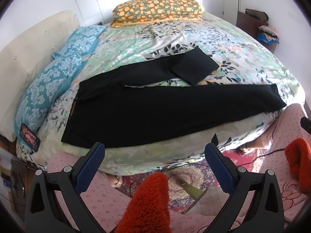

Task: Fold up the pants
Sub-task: 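Move both grippers toward the black trousers on the bed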

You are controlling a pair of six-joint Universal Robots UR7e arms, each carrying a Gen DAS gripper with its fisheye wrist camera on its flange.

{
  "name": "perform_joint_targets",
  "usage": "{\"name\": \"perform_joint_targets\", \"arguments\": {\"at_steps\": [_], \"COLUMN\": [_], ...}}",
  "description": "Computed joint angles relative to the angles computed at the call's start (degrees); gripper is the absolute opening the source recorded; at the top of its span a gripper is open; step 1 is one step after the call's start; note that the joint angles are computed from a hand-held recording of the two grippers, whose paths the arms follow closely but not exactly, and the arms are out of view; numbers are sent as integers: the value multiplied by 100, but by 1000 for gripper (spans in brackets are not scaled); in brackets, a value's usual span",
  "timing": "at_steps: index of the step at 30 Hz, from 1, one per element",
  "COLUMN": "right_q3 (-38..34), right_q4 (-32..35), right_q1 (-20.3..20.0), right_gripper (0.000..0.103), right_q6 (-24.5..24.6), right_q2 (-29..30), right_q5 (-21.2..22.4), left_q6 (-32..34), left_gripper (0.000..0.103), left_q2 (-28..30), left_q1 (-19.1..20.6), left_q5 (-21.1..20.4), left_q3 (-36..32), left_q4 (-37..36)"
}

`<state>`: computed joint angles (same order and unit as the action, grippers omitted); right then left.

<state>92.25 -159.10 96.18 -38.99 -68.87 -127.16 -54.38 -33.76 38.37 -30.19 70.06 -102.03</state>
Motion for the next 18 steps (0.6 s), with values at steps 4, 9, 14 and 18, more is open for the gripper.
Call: {"name": "perform_joint_targets", "arguments": {"at_steps": [4, 9, 14, 18], "right_q3": [-9, -18, -47, -58], "right_q4": [-44, -106, -87, -65], "right_q1": [16, 17, -2, -22], "right_gripper": [103, 103, 103, 103], "right_q6": [-113, -205, -203, -199], "right_q2": [45, 90, 127, 142], "right_q5": [-38, -67, -91, -59], "left_q6": [53, 68, 24, 52], "left_gripper": [102, 102, 102, 102], "left_q2": [20, 36, 28, 44], "left_q1": [26, 40, 53, 82], "left_q5": [-45, -50, -74, -90], "left_q3": [-27, -53, -50, -75], "left_q4": [-49, -45, -17, -20]}}
